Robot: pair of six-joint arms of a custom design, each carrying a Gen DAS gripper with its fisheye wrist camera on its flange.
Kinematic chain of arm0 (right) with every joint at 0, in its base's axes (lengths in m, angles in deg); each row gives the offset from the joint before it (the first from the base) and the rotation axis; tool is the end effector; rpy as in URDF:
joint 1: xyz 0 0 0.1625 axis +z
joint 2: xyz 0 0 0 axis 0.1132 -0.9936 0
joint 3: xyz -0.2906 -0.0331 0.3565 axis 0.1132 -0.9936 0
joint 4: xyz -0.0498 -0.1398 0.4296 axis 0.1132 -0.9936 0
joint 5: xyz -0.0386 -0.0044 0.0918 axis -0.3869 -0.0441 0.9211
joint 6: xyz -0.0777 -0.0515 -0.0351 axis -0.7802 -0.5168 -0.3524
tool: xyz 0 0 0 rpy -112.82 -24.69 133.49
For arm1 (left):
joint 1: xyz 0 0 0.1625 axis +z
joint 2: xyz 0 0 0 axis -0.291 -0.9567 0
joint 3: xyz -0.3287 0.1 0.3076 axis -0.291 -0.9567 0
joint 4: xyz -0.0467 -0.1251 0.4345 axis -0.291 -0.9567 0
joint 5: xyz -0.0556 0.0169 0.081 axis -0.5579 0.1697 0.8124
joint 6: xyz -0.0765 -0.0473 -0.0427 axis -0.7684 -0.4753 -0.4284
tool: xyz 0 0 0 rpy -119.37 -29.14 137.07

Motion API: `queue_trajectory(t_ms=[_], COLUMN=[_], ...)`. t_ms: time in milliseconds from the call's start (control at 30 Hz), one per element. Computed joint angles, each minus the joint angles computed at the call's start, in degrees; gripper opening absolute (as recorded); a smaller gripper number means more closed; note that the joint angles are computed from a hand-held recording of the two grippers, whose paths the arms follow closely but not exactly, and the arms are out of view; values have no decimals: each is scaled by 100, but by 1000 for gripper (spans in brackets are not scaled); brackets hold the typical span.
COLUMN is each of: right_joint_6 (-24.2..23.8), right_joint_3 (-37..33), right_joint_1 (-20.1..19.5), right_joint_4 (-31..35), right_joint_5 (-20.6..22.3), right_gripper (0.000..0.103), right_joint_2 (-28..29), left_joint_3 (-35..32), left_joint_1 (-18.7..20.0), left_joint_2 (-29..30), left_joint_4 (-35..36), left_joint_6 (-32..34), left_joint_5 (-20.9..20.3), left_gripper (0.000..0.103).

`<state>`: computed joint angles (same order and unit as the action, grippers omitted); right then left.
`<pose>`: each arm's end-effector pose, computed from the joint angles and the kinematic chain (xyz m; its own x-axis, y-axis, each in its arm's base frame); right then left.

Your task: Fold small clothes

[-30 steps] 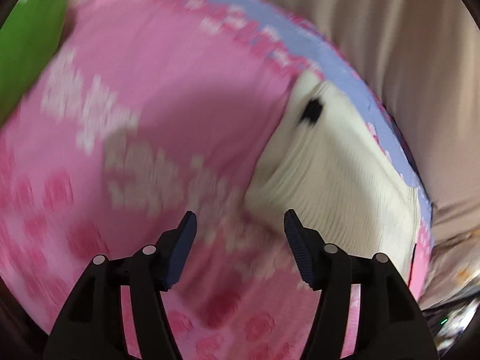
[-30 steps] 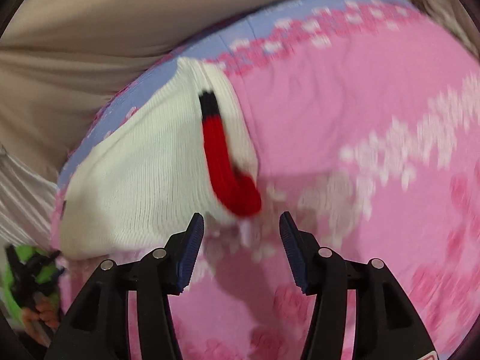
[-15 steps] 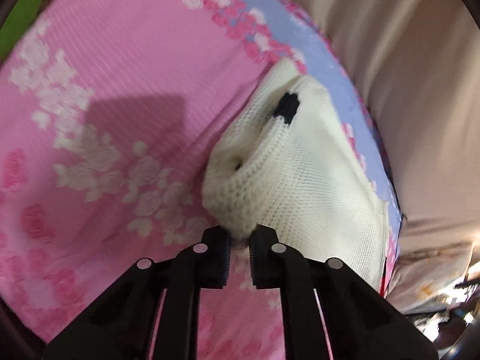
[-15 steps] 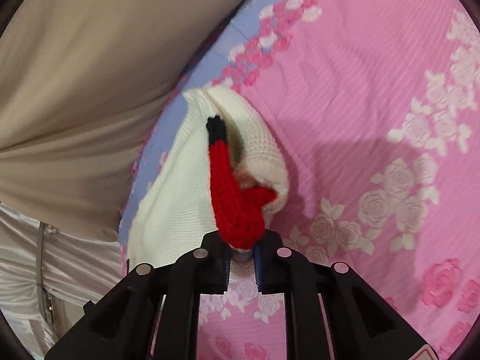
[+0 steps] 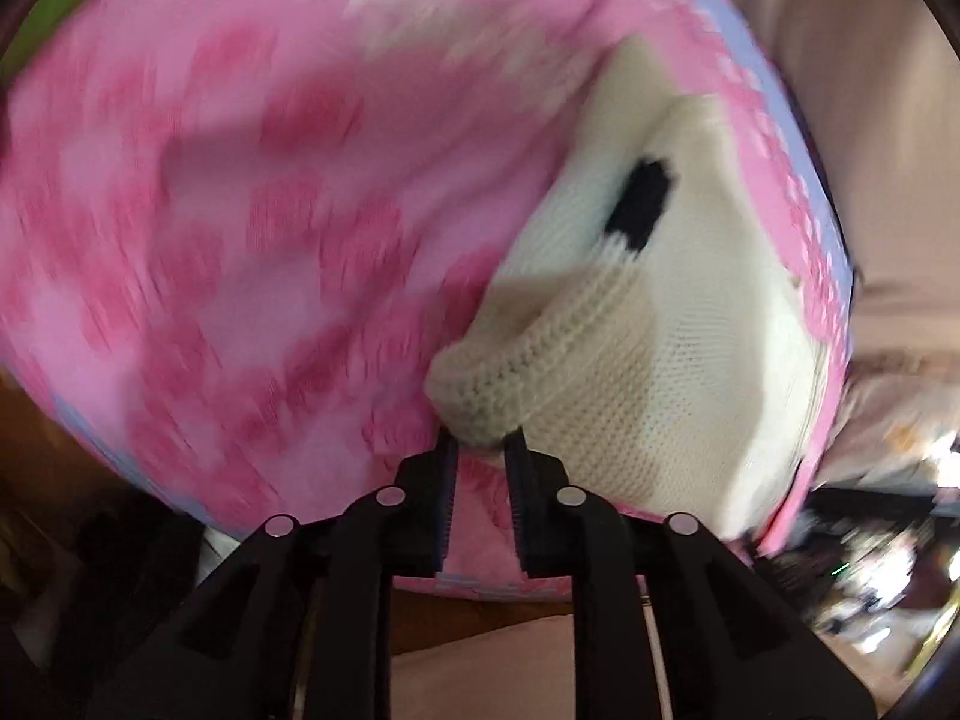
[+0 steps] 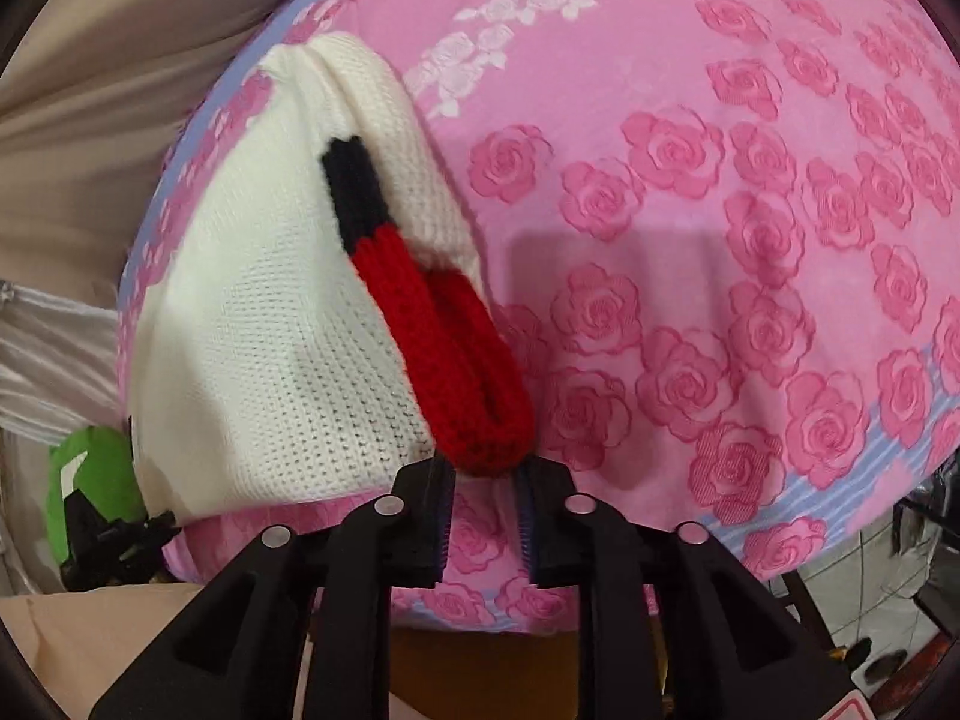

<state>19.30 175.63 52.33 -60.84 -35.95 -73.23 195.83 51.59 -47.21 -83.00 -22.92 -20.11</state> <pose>-0.0472 -0.2995 0.3440 -0.9019 0.3201 0.2900 0.2068 0.9095 -0.3607 -0.1546 -0.3155 0.1387 -0.8661 -0.4331 -0.2494 -0.3388 0.8757 -0.3440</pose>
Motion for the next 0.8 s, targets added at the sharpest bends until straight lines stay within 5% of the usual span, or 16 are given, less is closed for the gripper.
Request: queue_trajectory(t_ms=[33,100,167,233,333,433,533,567,600,633,667,800], right_joint_6=[104,245,253,285,264,68,41,58,63,7,-16,-255], right_joint_3=[-117,-285,-416,-607,-847,-1065,-1151,-1152,-1168,-1139,-1085,-893], right_joint_1=[241,684,928,1003,1209,1580,1596,1599,1682,1729,1749,1822], right_joint_4=[-91,-600,-1333,-1643,-2074,-2768,-2858,-2880,-2957,-3013,-3025,-3185], right_joint_5=[-128,-398,-367,-52,88,-386,-491,-522,-689,-748,-568,24], right_gripper=[25,46,62,64,64,64,62,56,29,14,15,12], right_joint_2=[44,188,431,749,1567,2651,3113,3208,3323,3290,3127,2500], left_joint_3=[-218,-669,-936,-1109,-1333,-1639,-1865,-1986,-1996,-1929,-1815,-1698], left_joint_1=[-136,-402,-449,-328,167,626,955,1001,980,933,888,651], left_joint_2=[-43,27,167,442,1190,1947,2422,2562,2578,2507,2405,2093], left_joint_4=[496,1373,1513,1006,-506,-1141,-957,-824,-673,-727,-966,-665], left_joint_6=[142,174,318,687,1688,2139,1893,1771,1598,1549,1606,1402], left_joint_5=[270,1134,1766,2141,2006,1683,1626,1675,1787,1867,1856,2259], left_gripper=[27,58,67,68,73,73,59,44,30,24,8,2])
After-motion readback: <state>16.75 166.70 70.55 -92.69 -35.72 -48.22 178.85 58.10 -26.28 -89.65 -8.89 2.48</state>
